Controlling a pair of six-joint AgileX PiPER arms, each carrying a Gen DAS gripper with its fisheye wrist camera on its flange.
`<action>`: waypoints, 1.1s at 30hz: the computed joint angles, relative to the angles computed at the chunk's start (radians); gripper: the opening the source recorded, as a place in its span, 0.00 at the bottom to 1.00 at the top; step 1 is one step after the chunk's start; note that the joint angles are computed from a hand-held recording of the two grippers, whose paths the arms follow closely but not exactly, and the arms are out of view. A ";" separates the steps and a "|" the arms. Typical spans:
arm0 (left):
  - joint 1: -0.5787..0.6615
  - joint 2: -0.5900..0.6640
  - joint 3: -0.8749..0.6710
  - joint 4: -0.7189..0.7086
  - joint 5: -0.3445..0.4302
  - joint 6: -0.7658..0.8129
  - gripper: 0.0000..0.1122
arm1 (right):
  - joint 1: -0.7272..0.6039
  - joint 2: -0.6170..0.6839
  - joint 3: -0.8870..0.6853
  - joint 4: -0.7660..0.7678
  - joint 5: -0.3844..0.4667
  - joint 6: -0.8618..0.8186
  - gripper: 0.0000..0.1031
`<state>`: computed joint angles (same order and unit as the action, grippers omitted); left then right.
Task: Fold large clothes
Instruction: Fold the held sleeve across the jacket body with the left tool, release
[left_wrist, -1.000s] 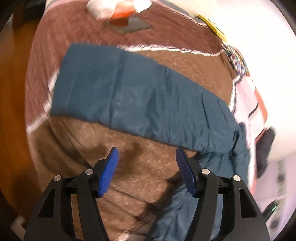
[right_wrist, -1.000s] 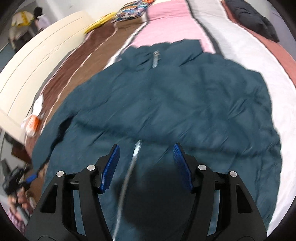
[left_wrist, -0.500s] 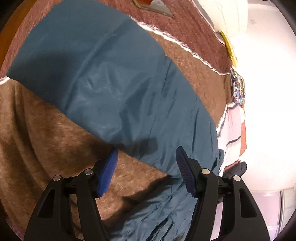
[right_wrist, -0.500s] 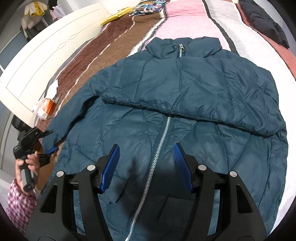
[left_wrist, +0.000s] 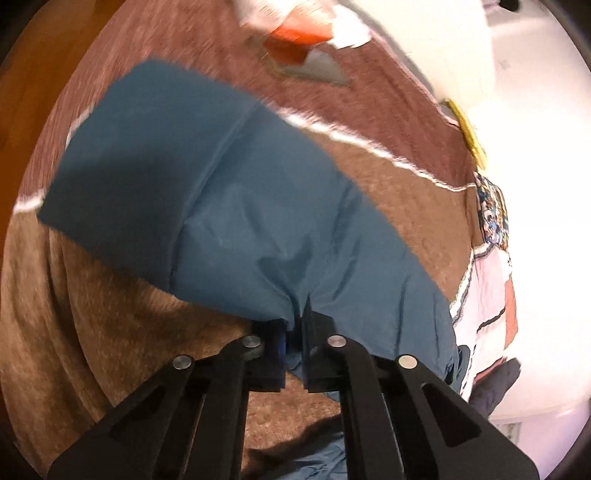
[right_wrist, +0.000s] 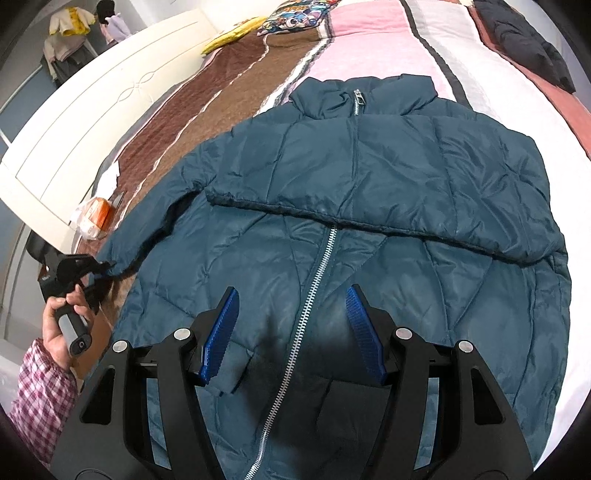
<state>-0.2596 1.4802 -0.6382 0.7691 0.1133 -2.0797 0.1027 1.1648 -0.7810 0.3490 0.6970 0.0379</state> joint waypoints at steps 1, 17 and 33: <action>-0.013 -0.015 -0.017 -0.013 0.038 0.032 0.03 | -0.008 -0.006 0.004 0.005 0.002 -0.007 0.59; -0.386 0.147 -0.820 0.013 0.492 0.626 0.03 | -0.587 -0.153 0.066 0.304 0.209 -0.466 0.59; -0.668 0.879 -1.672 -0.435 0.740 1.330 0.03 | -1.148 -0.115 0.057 0.441 0.467 -0.797 0.59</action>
